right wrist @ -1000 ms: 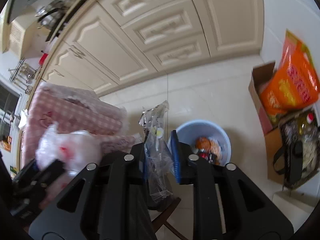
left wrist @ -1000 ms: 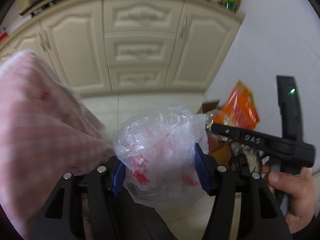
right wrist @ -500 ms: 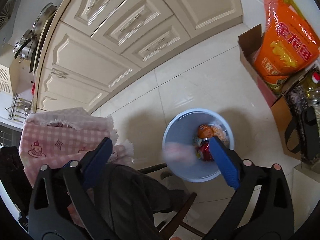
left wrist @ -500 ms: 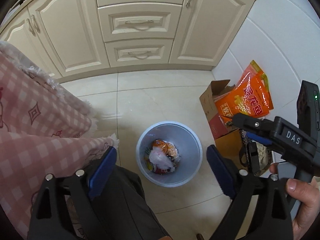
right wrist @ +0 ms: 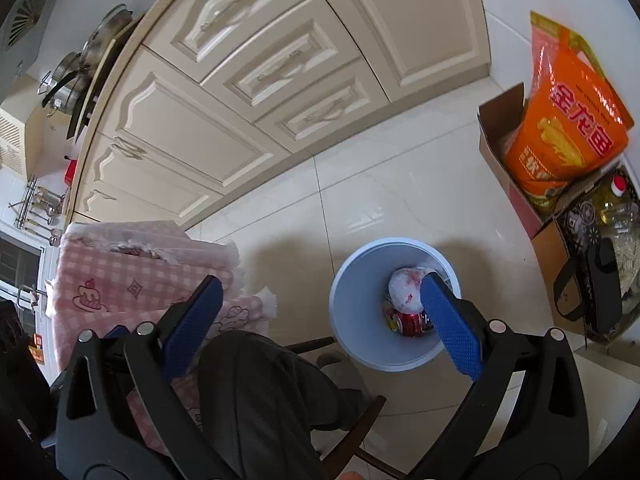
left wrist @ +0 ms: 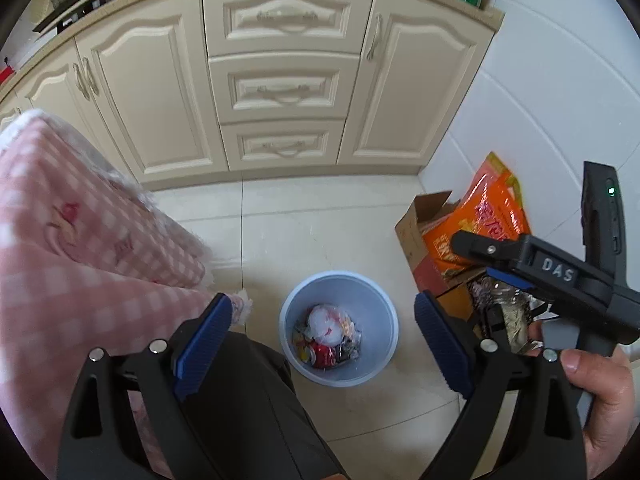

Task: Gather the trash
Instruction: 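Move both open tools back over the table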

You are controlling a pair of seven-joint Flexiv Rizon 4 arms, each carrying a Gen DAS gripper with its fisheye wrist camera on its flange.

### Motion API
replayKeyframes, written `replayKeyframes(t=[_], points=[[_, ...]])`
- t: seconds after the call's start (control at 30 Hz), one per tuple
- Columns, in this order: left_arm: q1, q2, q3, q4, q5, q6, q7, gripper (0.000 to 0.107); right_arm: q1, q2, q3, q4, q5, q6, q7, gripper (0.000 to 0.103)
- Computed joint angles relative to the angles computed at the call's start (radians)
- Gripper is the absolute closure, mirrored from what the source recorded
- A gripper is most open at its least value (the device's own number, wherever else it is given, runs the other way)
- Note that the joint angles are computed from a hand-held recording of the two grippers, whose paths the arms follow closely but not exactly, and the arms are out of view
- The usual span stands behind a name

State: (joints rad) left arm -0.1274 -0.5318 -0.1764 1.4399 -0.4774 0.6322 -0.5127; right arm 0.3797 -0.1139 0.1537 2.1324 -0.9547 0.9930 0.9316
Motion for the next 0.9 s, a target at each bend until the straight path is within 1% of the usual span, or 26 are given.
replayKeyframes(t=[0.2,0.3,0.5,0.57,0.73,0.8,0.87,0.9], points=[[0.035,0.054,-0.014,0.025,-0.084,0.009,0.042,0.016,0.025,0.002,0.010,-0.080,0.005,-0.087,-0.077,0.006],[0.059,0.083,-0.017,0.033,-0.149,0.007,0.065,0.016,0.039,-0.007,0.011,-0.136,-0.005,-0.128,-0.130,0.006],[0.109,0.120,-0.006,0.016,-0.274,0.027,0.094,0.016,0.080,-0.063,-0.004,-0.291,-0.043,-0.182,-0.265,0.006],[0.124,0.124,0.001,0.000,-0.303,0.036,0.092,0.016,0.099,-0.095,-0.014,-0.360,-0.054,-0.192,-0.327,0.006],[0.169,0.110,0.018,-0.068,-0.341,0.047,0.035,0.016,0.161,-0.204,-0.051,-0.566,-0.059,-0.203,-0.511,0.006],[0.191,0.104,0.020,-0.095,-0.363,0.065,0.018,0.016,0.191,-0.251,-0.070,-0.651,-0.046,-0.210,-0.590,0.006],[0.211,0.100,0.020,-0.116,-0.380,0.085,0.013,0.015,0.225,-0.314,-0.091,-0.763,-0.028,-0.214,-0.691,0.006],[0.221,0.100,0.020,-0.123,-0.392,0.110,0.016,0.015,0.238,-0.331,-0.102,-0.793,-0.019,-0.217,-0.721,0.006]])
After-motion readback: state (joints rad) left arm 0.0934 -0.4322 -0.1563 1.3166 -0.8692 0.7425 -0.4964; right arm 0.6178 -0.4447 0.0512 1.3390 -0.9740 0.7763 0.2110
